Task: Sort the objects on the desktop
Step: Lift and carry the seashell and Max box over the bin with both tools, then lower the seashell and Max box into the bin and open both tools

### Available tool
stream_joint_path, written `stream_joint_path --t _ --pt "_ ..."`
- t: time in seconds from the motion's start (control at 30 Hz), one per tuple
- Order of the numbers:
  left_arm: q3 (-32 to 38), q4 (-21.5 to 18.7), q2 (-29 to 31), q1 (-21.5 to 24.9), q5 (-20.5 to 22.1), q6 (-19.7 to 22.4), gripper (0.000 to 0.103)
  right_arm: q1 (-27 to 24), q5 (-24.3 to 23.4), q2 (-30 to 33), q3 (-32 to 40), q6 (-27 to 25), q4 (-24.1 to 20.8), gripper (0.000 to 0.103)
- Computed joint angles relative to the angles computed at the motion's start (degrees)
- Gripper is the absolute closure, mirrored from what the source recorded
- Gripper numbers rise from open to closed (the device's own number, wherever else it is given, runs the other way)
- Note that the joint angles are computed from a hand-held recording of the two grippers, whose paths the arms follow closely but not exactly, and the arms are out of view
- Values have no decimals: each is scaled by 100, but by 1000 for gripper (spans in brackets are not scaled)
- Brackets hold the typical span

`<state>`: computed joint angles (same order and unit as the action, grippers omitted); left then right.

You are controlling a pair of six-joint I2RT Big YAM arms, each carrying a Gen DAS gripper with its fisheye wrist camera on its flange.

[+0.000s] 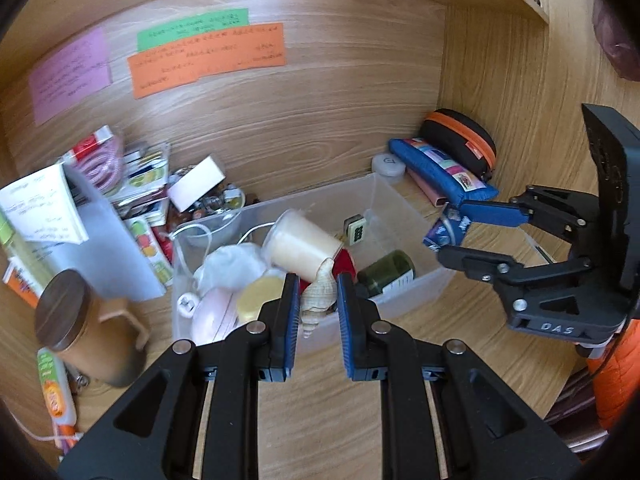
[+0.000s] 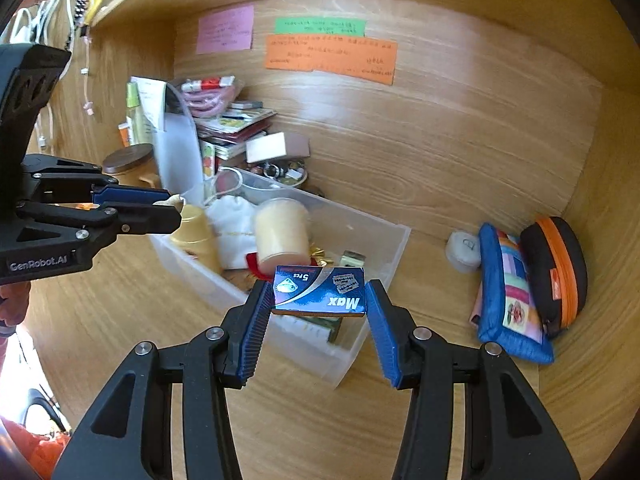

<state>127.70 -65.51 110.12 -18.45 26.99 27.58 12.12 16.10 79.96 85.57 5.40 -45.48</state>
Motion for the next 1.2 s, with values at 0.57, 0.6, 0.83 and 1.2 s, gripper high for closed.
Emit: stream_joint_path --t 0.57,0.6,0.83,1.2 --pt "1613 -1007 1194 -451 -320 -8 85 -533 -430 846 576 -588 -318 58" --pt "1716 -1072 1261 -461 -333 -13 85 -532 -378 884 612 -654 -331 58" --pt "1762 -964 1313 -514 -529 -44 85 -523 -302 1026 786 -948 -396 58" --pt "1519 -650 1215 -547 -716 33 82 -478 -176 1217 1020 -1286 -572 58"
